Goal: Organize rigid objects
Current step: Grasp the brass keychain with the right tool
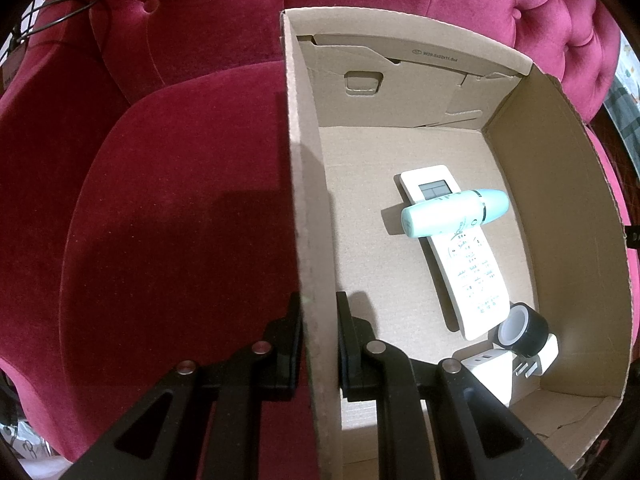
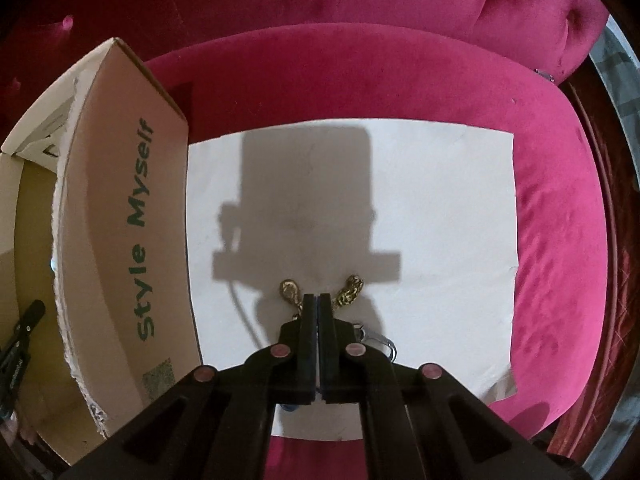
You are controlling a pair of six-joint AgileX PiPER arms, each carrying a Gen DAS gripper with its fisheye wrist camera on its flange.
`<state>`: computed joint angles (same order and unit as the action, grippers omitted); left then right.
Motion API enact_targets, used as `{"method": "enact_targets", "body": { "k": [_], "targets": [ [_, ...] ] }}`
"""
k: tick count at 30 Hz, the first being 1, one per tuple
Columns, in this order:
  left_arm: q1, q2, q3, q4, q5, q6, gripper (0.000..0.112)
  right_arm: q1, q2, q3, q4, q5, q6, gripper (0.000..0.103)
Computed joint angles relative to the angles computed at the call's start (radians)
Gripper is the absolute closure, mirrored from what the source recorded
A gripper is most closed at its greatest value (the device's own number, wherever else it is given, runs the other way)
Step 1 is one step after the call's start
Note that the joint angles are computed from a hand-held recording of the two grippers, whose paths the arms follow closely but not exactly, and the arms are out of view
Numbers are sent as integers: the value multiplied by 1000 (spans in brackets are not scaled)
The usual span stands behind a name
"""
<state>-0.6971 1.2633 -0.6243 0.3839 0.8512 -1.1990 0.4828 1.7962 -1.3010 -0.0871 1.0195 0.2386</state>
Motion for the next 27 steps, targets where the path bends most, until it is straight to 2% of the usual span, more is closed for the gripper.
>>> {"method": "enact_targets", "body": {
  "k": [2,3,4,5,6,15,20,23,27],
  "targets": [
    [0,0,0,0,0,0,97,-4,6,3,-2,-1,-8,103],
    [0,-1,0,-1,1,1,97,3,6,8,-16,-3,0,93],
    [-1,-1,0,-1,1,1,97,2,15,9,-27,-12,-3,81],
    [-1,-1,0,-1,1,1,97,11,25,4,-25,-13,5,59],
    [-1,-1,0,-1,2,1,97,27,43,-9,-23,-14,26,45],
    [-3,0,-3,-1,5,1,97,23,91,-15,-45,-38,49,34],
    [-3,0,-2,-1,5,1,97,-4,141,-11,-38,-80,29,33],
    [-4,0,-2,0,5,0,97,-15,149,6,-38,-116,43,28],
    [-5,0,-3,-1,6,1,97,-40,142,3,-10,-120,9,27]
  ]
}}
